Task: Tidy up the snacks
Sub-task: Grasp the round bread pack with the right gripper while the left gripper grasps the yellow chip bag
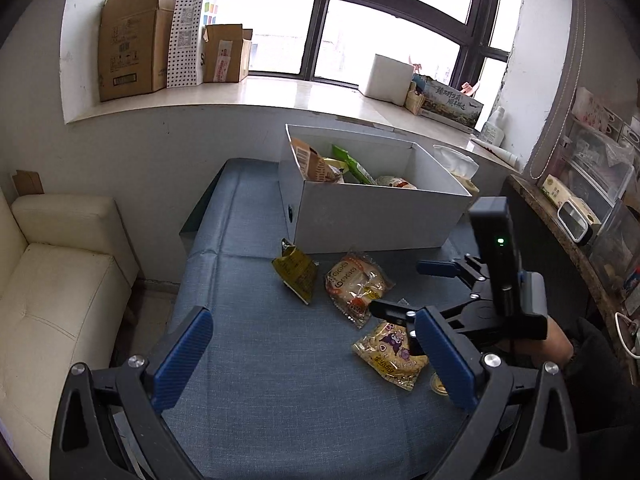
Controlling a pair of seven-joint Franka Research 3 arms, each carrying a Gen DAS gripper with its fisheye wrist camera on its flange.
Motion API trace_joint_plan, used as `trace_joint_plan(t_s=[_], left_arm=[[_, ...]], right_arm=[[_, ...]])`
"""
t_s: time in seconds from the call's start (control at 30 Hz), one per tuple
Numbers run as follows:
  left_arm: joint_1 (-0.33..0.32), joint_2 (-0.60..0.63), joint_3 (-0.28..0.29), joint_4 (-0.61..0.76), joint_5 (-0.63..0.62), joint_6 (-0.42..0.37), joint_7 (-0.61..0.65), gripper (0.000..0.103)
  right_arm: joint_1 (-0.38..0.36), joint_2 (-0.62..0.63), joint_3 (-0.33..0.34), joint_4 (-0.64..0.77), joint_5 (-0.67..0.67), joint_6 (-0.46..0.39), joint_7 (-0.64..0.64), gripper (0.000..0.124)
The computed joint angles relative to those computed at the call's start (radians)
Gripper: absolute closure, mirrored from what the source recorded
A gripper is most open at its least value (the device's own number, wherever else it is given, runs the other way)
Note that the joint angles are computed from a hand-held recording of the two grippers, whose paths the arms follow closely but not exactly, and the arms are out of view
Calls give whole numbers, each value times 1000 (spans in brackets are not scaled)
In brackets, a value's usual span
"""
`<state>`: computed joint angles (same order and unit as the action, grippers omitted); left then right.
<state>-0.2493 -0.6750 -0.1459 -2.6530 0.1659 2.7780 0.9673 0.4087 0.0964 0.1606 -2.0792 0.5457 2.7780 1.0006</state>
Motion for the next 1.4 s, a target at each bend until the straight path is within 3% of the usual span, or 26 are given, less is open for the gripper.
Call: trace_joint_plan(t_s=[0.23,0.47,0.67,0.8,0.87,1.1,1.4], left_arm=[[2,-8,18,-21,-5,3,10,0],[5,18,23,-18,-14,8,21,0],[7,38,16,-11,-18,3,23,0],[6,50,15,-9,-18,7,27,0],[7,63,14,-2,-16,5,30,0],[-2,190,34,67,-16,46,105,0],[62,464,-21,269,49,27,152,0]], right_arm=[[44,179,-47,207,-289,-130,200,21],[29,229,-39,262,-335,-218,209,21],[39,201,-45,210,-378,-165,214,25],[25,181,-32,192,-349,-156,201,41],[3,166,-19,183,-292,-163,175,42],[-18,-10,-8,10,-161,-48,104,42],[-30,-288,-66,-236,-1,41,88,42]])
